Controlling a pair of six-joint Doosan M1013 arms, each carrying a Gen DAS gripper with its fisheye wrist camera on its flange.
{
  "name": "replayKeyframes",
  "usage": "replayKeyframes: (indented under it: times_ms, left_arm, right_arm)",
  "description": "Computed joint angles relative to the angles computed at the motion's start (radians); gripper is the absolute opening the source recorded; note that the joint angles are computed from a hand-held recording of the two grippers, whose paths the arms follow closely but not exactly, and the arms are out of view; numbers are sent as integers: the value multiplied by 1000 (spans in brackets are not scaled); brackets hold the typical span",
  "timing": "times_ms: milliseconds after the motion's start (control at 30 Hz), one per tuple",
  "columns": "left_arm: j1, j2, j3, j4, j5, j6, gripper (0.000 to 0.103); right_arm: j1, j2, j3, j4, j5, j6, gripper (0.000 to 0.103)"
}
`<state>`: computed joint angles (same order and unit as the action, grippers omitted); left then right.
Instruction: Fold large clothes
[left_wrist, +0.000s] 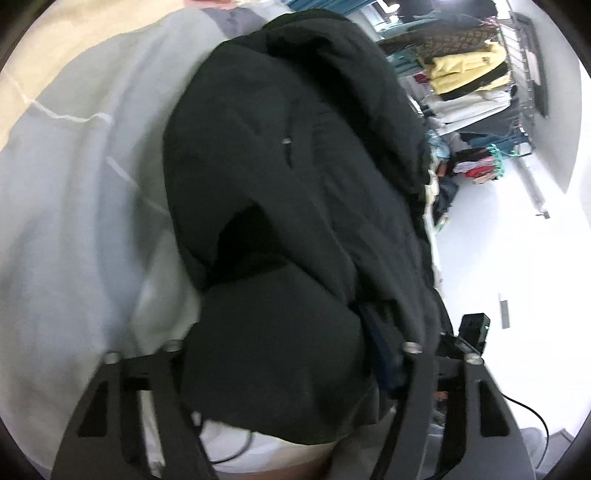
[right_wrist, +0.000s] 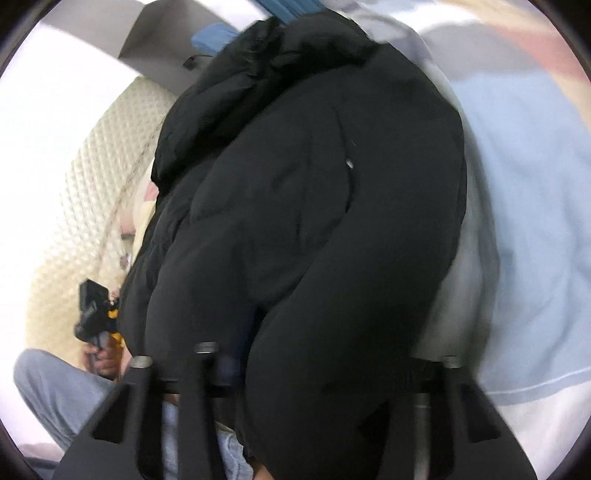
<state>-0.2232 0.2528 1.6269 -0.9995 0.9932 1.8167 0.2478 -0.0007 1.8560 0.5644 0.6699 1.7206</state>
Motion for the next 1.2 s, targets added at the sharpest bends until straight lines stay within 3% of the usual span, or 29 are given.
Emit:
replayKeyframes:
  times_ms: [33, 133, 233, 500, 567, 667, 867, 1200]
  left_arm:
    - [2, -2, -3, -13, 7, 17, 49]
    - [3, -10, -18, -15, 12, 30, 28]
    - [8, -24, -35, -32, 7, 40, 21]
    - [29, -50, -103, -25, -48, -13, 18]
    - [29, -55, -130, 30, -71, -11, 18]
    - [53, -41, -164, -15, -22, -25, 18]
    - [47, -48, -236, 62, -9, -63, 18]
    - [54, -134, -183, 88, 21, -35, 18]
  right_arm:
    - [9, -1, -13, -34, -4, 18, 19]
    - [21, -18, -35, -77, -22, 39, 14]
    - [24, -41, -54, -71, -51, 13, 14]
    - [18, -63, -127, -88, -33, -12, 13]
    - [19, -65, -145, -78, -29, -28, 13]
    - [21, -74, -169, -76, -21, -40, 13]
    - [38, -70, -214, -93, -36, -21, 13]
    - [103, -157, -173, -172, -103, 78, 13]
